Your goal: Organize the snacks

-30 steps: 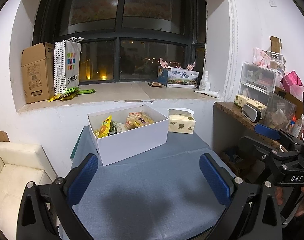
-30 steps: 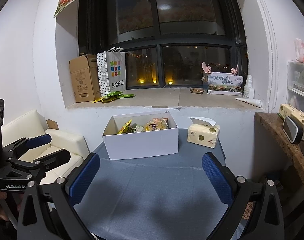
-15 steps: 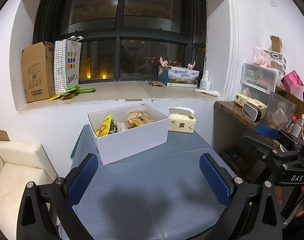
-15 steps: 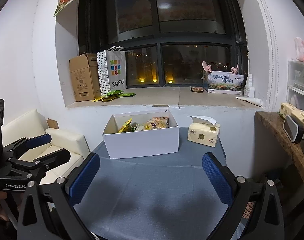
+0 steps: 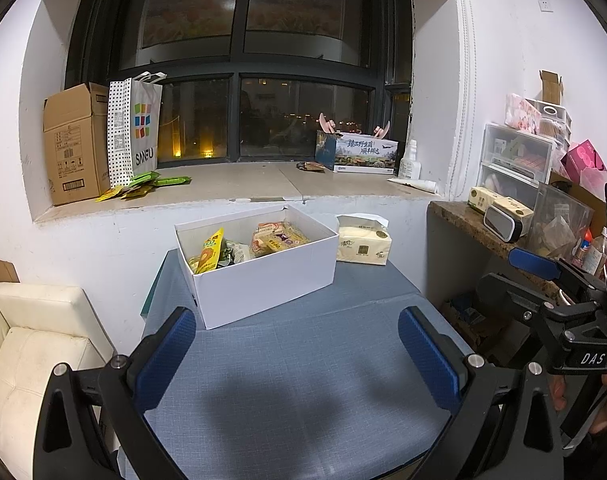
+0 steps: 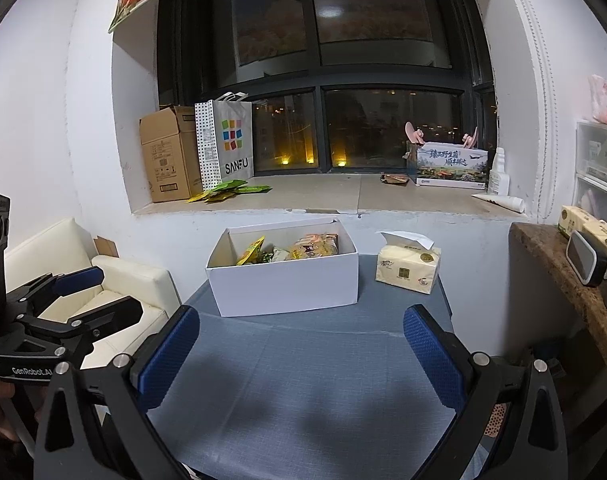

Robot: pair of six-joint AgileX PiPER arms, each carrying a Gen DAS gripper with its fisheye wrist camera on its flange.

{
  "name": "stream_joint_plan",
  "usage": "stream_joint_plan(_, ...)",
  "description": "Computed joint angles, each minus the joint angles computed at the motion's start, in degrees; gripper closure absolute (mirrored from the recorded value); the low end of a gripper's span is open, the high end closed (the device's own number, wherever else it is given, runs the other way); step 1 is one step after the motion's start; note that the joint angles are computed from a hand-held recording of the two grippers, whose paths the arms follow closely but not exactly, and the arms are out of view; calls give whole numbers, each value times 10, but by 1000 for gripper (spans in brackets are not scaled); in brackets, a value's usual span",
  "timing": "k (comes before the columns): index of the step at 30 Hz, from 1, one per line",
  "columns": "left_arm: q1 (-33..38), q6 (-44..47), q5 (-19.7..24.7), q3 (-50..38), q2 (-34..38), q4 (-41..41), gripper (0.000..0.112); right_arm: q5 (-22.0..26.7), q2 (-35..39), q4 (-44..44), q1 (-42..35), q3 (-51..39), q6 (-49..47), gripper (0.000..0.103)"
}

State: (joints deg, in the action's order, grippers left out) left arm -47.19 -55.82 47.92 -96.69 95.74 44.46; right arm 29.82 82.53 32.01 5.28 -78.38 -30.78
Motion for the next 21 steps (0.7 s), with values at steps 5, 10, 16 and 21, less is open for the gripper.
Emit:
stream_joint_plan(5, 0, -1, 1, -1, 1, 2, 9, 0, -1, -1, 1, 1, 1, 0)
stream_joint_plan(10, -1, -2, 1, 0, 0, 3, 9, 0, 0, 3, 0, 1, -4, 0)
stream_joint_plan(16, 0, -2, 0, 4, -1, 3, 9, -2, -1, 1, 2, 3, -2, 0)
stream_joint_plan(21, 0, -2, -1, 5, -1, 3, 9, -3, -1, -1, 3, 2, 0, 0)
